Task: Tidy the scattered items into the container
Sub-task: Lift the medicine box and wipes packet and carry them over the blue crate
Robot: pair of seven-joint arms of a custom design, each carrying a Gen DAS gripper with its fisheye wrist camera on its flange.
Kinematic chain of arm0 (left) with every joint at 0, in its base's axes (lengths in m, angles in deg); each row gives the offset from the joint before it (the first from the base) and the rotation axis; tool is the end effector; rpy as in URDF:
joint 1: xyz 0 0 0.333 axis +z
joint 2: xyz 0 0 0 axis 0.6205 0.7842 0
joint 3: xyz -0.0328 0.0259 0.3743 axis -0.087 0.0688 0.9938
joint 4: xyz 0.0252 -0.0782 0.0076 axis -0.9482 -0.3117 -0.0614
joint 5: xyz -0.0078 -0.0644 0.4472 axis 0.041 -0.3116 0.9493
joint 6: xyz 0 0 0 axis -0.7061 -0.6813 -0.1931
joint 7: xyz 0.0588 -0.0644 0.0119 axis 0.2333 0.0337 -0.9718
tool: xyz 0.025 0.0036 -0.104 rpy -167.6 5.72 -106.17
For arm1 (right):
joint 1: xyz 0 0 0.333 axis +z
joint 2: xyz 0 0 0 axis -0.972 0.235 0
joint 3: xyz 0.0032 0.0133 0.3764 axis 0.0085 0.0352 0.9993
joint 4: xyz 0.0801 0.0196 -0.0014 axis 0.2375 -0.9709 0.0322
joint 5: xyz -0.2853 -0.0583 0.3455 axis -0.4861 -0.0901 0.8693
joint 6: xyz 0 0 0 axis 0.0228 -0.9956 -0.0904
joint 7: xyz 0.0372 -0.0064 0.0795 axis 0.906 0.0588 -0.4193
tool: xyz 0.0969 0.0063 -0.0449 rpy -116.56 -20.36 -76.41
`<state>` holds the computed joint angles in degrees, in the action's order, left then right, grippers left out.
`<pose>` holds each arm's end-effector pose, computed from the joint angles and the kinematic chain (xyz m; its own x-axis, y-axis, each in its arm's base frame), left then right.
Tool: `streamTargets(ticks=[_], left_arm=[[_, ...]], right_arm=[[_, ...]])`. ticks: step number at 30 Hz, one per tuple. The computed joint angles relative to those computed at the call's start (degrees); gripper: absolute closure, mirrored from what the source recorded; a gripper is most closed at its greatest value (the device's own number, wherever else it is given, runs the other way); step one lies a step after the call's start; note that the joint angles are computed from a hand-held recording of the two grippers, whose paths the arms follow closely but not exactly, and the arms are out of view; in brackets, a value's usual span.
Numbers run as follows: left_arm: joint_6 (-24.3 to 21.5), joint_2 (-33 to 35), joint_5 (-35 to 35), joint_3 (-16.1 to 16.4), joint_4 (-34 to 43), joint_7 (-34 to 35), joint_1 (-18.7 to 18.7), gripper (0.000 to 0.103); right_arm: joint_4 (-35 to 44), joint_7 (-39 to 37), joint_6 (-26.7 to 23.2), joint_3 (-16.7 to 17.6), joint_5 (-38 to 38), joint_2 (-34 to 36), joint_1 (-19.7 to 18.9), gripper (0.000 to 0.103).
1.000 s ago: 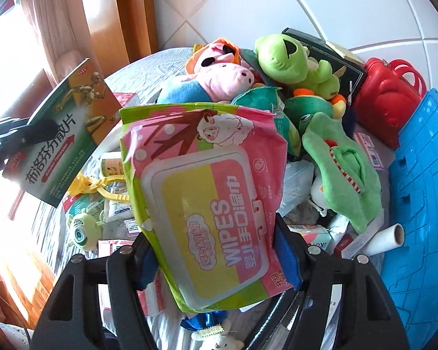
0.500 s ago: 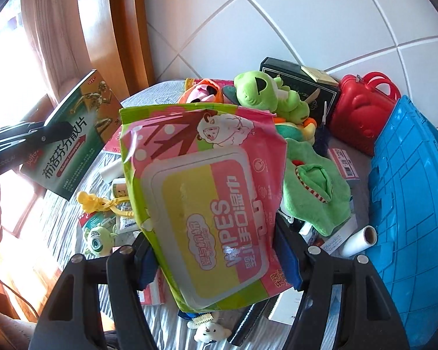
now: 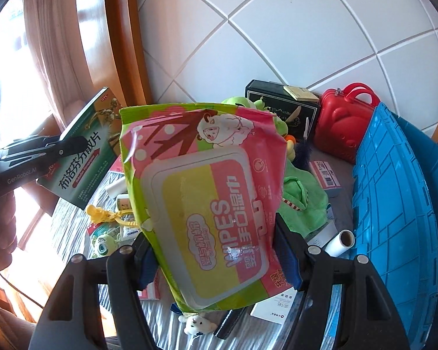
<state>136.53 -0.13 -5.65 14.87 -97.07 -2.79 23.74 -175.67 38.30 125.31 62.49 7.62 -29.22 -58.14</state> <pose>0.5024 -0.3596 0.5922 -0.3246 -0.9449 0.0414 -0.6553 0.1931 -0.7303 0.4448 0.1511 0.5520 0.2404 -0.9705 -0.0193 -0.7089 -0.1620 -0.6864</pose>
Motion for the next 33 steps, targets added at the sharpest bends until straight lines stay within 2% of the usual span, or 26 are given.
streamTargets(ticks=[7,16,22,33], left_arm=[[-3.1,1.5,5.7,-1.8,4.2,-6.2,-1.3,0.084],[-7.0,5.5,12.6,-1.5,11.8,-12.3,-6.0,0.084],[-9.0,10.2,16.2,-0.3,18.6,-13.8,-10.6,0.084],[-11.7,21.6,19.4,3.9,34.3,-12.0,-21.9,0.084]], right_arm=[[-1.4,-5.0,-0.4,-3.9,2.5,-3.8,1.3,0.037],[-2.4,-11.8,-0.6,-8.2,5.7,-8.0,1.3,0.037],[-3.3,-15.4,-0.8,-10.4,7.2,-11.1,-0.2,0.037],[-3.6,-18.9,-1.4,-14.0,7.7,-14.3,-6.2,0.037]])
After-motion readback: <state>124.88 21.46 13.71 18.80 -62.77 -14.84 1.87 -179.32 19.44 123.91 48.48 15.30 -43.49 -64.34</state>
